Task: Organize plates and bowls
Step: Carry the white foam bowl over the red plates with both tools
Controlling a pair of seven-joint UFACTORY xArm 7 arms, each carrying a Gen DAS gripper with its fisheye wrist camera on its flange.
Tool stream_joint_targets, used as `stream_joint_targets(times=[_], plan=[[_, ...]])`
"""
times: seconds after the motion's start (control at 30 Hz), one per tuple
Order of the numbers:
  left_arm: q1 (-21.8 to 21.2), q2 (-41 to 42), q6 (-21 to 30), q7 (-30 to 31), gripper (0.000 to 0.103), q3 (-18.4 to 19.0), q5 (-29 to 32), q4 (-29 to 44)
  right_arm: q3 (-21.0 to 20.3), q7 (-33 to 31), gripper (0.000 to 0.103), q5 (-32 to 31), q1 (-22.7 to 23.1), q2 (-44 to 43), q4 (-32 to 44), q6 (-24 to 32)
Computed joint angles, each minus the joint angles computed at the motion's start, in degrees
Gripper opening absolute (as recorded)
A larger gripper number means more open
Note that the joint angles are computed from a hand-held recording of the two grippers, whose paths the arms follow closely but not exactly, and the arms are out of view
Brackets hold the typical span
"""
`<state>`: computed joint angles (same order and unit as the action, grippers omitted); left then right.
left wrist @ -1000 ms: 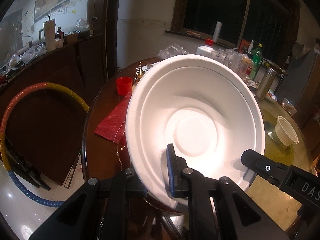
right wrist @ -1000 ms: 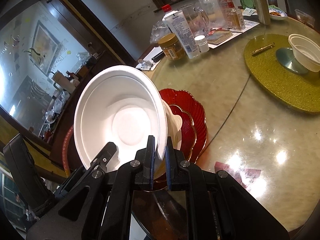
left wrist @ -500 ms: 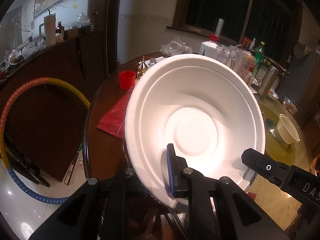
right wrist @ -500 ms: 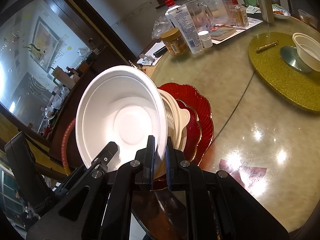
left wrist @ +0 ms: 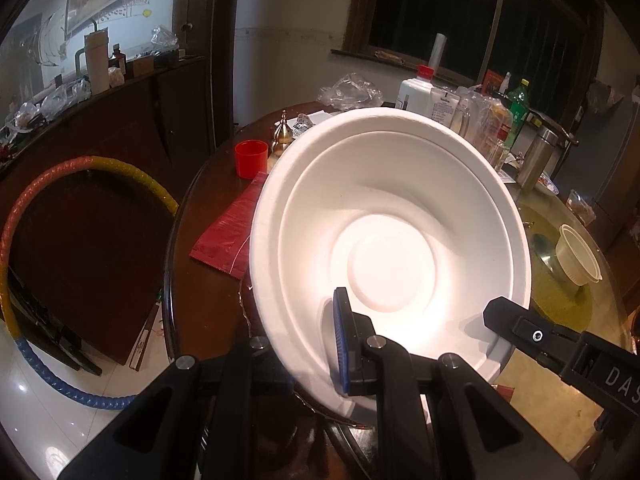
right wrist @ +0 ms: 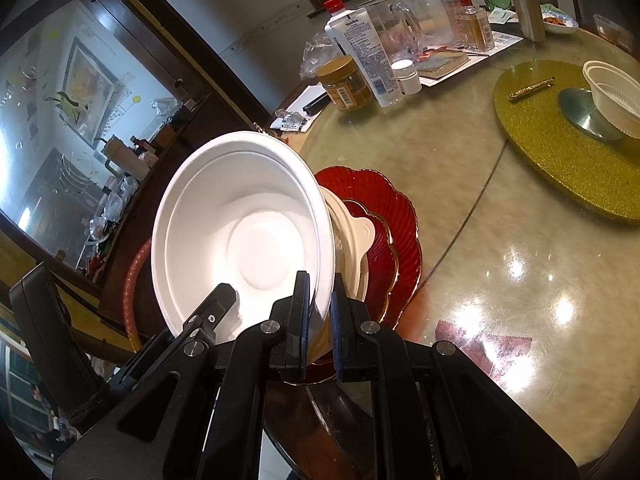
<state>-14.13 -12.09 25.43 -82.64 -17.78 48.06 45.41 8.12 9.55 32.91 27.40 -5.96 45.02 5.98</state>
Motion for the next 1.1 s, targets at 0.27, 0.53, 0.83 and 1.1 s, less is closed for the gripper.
stream_joint_targets(times=[0.27, 0.53, 0.83, 1.1], plan=[[-0.02, 0.31, -0.27, 0.55, 0.014, 0.28, -0.49, 0.01, 0.08, -0.81, 0.009, 0.92, -0.04, 0.63, 0.38, -0.10], [-0.08, 0.94, -0.44, 1.12, 0.014, 0.61, -0.91, 0.34, 0.55, -0.12, 0.009, 0.20, -0.68, 1.23, 0.76, -0.09], [-0.40, 1.89, 0.40, 1.21, 0.015, 0.96, -0.76, 1.29, 0.74, -0.75, 0.009, 0.66, -1.16, 1.98, 1.69, 0.26], [-1.06, 2.47, 0.56, 1.21, 0.015, 1.65, -0.49, 1.79, 1.19, 0.65, 0.009, -1.03, -1.85, 2.17, 1.83, 0.20]])
